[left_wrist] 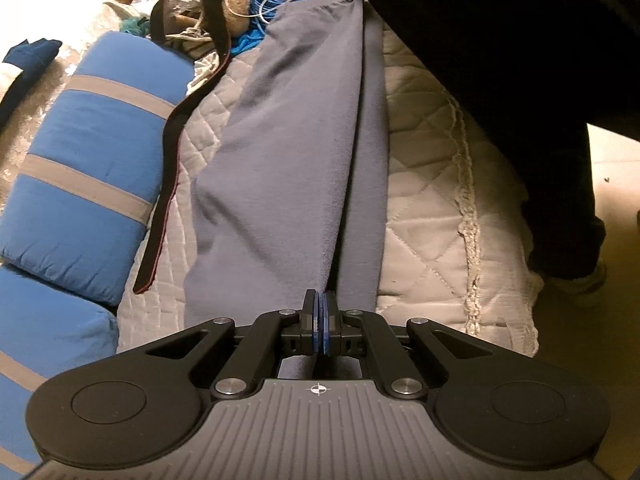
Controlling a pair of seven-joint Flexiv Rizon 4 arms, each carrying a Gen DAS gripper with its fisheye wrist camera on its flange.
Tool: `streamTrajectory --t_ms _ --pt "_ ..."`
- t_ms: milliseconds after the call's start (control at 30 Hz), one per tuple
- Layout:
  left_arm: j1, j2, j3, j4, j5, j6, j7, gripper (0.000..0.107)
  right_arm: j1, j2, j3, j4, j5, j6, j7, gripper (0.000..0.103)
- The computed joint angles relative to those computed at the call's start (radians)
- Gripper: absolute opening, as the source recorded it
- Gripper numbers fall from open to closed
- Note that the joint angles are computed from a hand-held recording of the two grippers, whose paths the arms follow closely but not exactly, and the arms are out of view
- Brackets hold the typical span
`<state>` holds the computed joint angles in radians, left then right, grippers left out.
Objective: Fold clothes
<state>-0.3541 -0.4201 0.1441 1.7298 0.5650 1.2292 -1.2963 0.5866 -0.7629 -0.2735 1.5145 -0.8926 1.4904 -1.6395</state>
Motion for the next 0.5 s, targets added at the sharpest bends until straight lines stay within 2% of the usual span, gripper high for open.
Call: streamTrajectory --t_ms 33,67,133,300,400,433,500 --pt "0.003 -0.001 -0.003 0.001 -0.003 0.001 0.004 0.002 0.001 0.003 0.001 0.003 -0.002 -0.002 -0.005 0.006" --pt "0.003 -0.001 -0.004 0.001 -0.003 -0.001 0.008 0.002 0.001 0.006 0.002 0.006 -0.005 -0.005 -0.010 0.004" --pt "0.008 0.001 -0.008 0.005 -0.012 0.000 0.014 0.002 -0.002 0.013 0.010 0.010 -0.007 -0.013 -0.022 0.003" --pt "0.018 0.000 -0.018 0.010 -0.039 0.000 0.034 0.002 -0.046 0.019 0.101 -0.008 0.041 -0.088 -0.097 0.003" --pt "0.019 -0.011 -0.023 0.005 -0.048 -0.017 0.059 0.002 -0.050 0.013 0.125 -0.017 0.056 -0.128 -0.130 0.004" --pt "0.023 -0.016 -0.026 0.003 -0.056 -0.023 0.066 0.002 -0.044 0.013 0.118 -0.016 0.050 -0.126 -0.128 0.027" --pt "0.032 -0.024 -0.034 0.004 -0.077 -0.030 0.086 0.002 -0.048 0.017 0.135 -0.020 0.059 -0.149 -0.148 0.031"
